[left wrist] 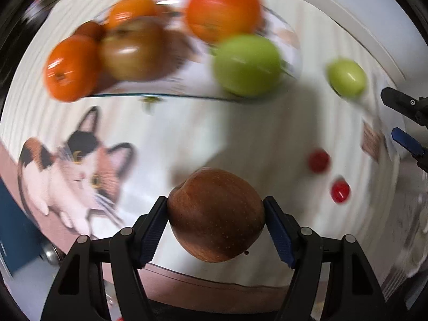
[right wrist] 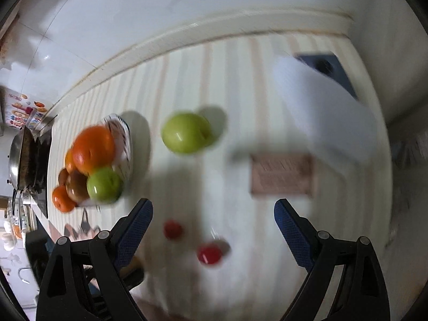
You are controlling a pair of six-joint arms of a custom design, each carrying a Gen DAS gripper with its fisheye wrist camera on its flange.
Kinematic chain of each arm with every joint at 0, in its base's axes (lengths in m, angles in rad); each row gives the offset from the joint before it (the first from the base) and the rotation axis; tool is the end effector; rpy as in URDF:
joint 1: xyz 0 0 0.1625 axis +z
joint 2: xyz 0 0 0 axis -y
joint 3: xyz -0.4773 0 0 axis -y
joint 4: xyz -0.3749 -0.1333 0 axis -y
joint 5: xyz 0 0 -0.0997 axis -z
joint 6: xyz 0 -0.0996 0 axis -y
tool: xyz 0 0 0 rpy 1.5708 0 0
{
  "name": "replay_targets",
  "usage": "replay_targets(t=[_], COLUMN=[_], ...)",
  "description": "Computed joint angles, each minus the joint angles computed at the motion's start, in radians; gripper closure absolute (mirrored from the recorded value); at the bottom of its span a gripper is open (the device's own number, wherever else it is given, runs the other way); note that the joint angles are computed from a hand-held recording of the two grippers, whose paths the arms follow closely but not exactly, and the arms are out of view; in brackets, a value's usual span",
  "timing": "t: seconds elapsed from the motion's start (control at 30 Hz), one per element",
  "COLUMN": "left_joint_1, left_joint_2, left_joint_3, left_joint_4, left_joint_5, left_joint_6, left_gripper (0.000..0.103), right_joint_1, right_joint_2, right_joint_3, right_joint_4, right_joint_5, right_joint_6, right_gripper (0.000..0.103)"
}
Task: Organize fruits
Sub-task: 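Grasp the large brown apple with left tool while right grasps the loose green apple, then carry both apples onto the floral plate and open both tools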
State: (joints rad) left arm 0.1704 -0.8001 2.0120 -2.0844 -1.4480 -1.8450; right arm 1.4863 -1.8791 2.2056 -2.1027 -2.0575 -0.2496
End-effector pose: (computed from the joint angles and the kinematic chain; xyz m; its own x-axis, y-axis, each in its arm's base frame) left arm -0.4454 -0.2243 0.0141 -0.7021 -0.3935 -0.5935 -0.2917 0.9192 -0.2644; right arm 0.0589 -0.3320 0.4312 -0.8660 -0.0766 0.4941 -0.1355 0.9872 -0.0845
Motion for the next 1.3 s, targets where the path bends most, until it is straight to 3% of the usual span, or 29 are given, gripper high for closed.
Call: replay_targets(t=[0.27,0.4,0.53,0.77,1.03,1.3], left_joint_1=[0.016,0.021,0.009,-0.016,-0.047,-0.003], left_joint_2=[-0.057,-0.063,-0.053,-0.061,-0.138,-0.222], left_joint_3=[0.066,0.084,0.092,0.050,-0.007,-0.074], left_joint_4=[-0.027,-0.045,-0.059,-0.016,0.089,0.237], left_joint_5=[0.014,0.013,0.010,0.037,0.117,0.246], left_joint_6=[-0.090,-0.085,-0.077,-0.070,-0.074,-0.032], left_gripper=[0.034,0.034,0.034,0.034,0.034,0.034], right_joint_1=[0.044,0.035,0.036,0.058,0.117,0.191], right_joint_2=[0.209,0.255,0.256,0.203,0.122,0.236], right_joint_3=[0.011,0.028,0.066,0.097,0.094,0.047], right_joint_4=[-0.159,-0.203,-0.295,-0.256,-0.139,-0.148], right_joint_5=[-0.060,-0.083,-0.088,-0.081,-0.001,0.070], right_joint_6=[0.048,0.036,-0.031,-0.061,-0.045,0.032], right_gripper=[0.015,0.036,0.037,0.037,0.037,0.037])
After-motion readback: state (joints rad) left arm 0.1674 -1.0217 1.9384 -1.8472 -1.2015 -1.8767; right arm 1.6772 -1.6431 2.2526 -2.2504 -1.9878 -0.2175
